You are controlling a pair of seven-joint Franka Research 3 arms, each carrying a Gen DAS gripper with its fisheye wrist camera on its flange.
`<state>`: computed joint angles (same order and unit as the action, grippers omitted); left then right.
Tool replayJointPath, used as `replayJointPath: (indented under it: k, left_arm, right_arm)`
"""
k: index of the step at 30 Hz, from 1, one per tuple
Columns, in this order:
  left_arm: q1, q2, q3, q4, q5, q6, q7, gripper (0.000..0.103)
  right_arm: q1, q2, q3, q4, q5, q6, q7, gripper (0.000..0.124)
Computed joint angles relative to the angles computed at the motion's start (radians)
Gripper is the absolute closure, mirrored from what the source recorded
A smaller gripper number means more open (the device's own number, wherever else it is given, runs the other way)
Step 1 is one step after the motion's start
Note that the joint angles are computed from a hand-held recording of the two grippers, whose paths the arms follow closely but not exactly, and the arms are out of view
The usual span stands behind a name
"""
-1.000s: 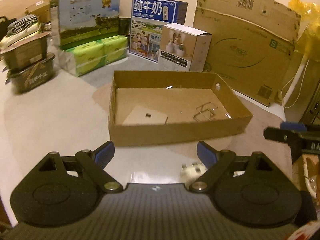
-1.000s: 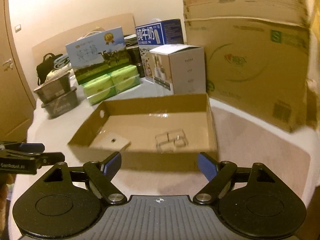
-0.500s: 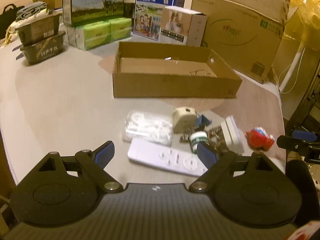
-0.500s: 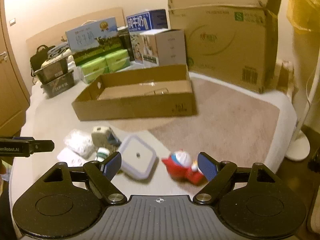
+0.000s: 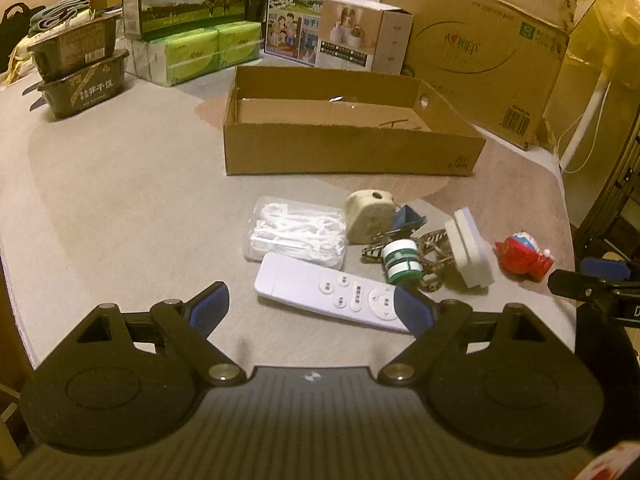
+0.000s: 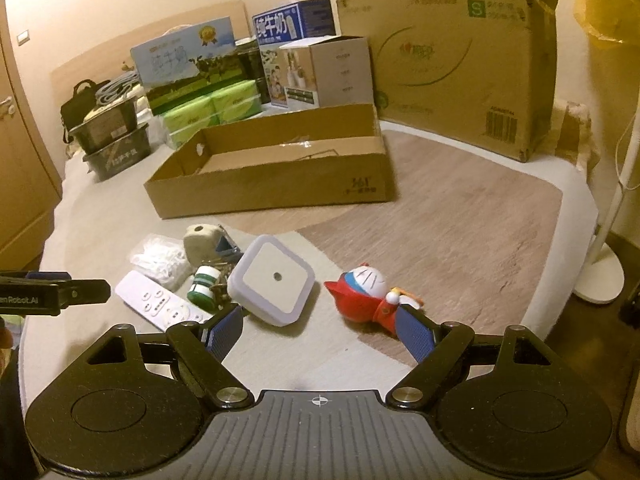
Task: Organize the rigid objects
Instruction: 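Lower the left tool onto the white remote and close on it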
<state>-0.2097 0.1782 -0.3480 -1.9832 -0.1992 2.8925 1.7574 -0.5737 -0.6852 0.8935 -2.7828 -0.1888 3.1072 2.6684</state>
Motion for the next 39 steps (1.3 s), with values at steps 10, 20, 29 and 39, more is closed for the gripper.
replayJointPath:
  k: [10,20,29,39]
  left_arm:
    - [0.064,0.070,-0.060,0.061,-0.062,-0.065,0.173,0.016]
    - [0.119,0.191,-0.119,0.209,-0.159,-0.188,0.541,0.016]
    - [0.104,0.302,-0.112,0.368,-0.186,-0.334,0.771,0.016]
    - [0.044,0.406,-0.058,0.565,-0.066,-0.567,0.821,0.016]
  right_arm:
    - [-0.051,0.072,0.039,0.028,-0.005,0.030,-0.021,0.041]
    - [-0.107,0.126,0.084,0.051,0.004,0.048,-0.051,0.041]
    - [-0.143,0.147,0.112,0.068,-0.003,0.032,-0.052,0.041]
    - [-0.164,0.163,0.122,0.089,-0.035,0.017,-0.036,0.041]
